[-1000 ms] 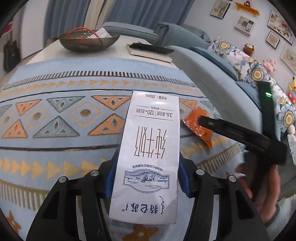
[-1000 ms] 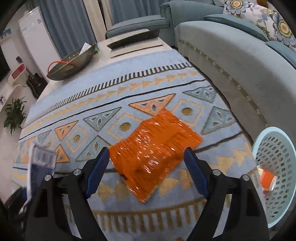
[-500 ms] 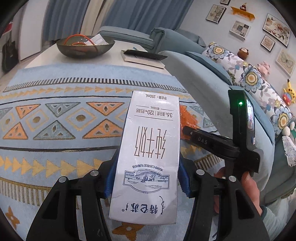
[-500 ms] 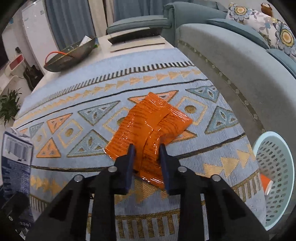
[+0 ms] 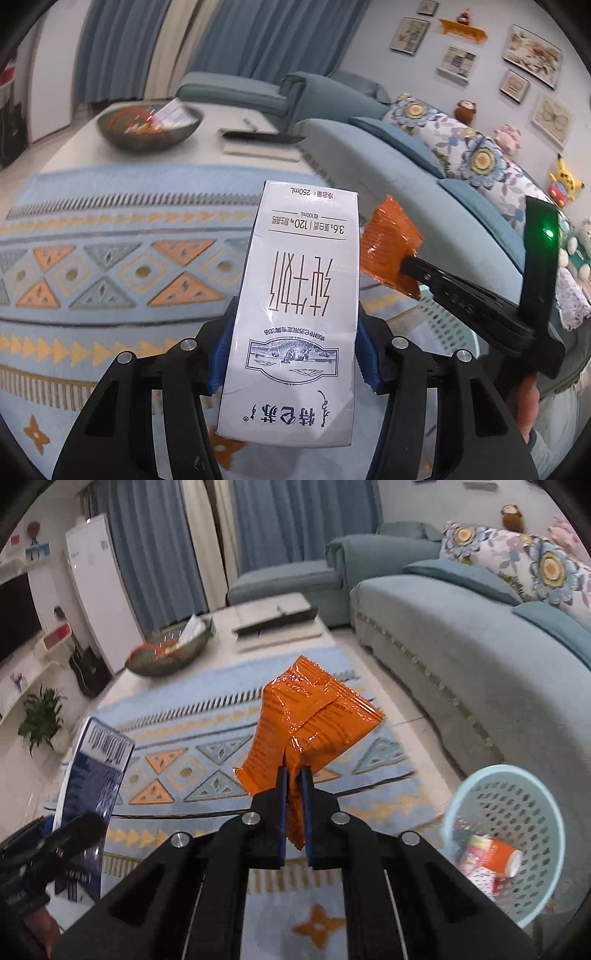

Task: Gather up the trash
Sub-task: 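Drop the orange packet into the basket with right tool while left tool drops the carton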

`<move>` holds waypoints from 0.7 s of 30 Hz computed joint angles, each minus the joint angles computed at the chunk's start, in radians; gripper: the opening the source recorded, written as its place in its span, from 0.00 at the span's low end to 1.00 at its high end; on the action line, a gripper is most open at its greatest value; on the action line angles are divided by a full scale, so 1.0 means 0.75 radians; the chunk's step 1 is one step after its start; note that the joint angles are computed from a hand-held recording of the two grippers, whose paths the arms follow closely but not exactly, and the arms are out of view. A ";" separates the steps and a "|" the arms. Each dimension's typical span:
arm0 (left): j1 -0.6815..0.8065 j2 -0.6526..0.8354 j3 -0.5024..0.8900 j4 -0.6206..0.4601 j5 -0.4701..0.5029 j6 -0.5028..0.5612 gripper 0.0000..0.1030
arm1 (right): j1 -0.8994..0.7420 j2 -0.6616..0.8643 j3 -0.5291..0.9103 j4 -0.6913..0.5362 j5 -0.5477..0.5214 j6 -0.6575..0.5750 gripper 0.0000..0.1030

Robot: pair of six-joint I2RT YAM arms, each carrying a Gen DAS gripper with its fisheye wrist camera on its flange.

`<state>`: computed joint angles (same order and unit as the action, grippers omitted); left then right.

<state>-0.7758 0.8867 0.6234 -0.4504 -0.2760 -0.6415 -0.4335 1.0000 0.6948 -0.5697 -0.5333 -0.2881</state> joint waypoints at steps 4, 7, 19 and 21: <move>-0.174 0.124 0.172 -0.032 -0.107 -0.028 0.52 | -0.374 0.012 0.148 -0.249 -0.221 -0.270 0.05; -0.303 0.301 0.339 -0.028 -0.176 -0.044 0.52 | -0.614 0.080 0.247 -0.371 -0.318 -0.461 0.05; -0.467 1.079 0.965 0.083 -0.053 -0.006 0.52 | -1.186 0.731 0.624 -0.427 -0.341 -0.802 0.06; -0.466 1.206 1.065 0.082 0.000 0.012 0.52 | -1.205 0.823 0.639 -0.371 -0.292 -0.789 0.06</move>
<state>-1.1253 1.7911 1.4223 -0.3890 -0.2757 -0.6325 -1.3376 1.6173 1.1741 -0.8480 -0.7522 -0.8795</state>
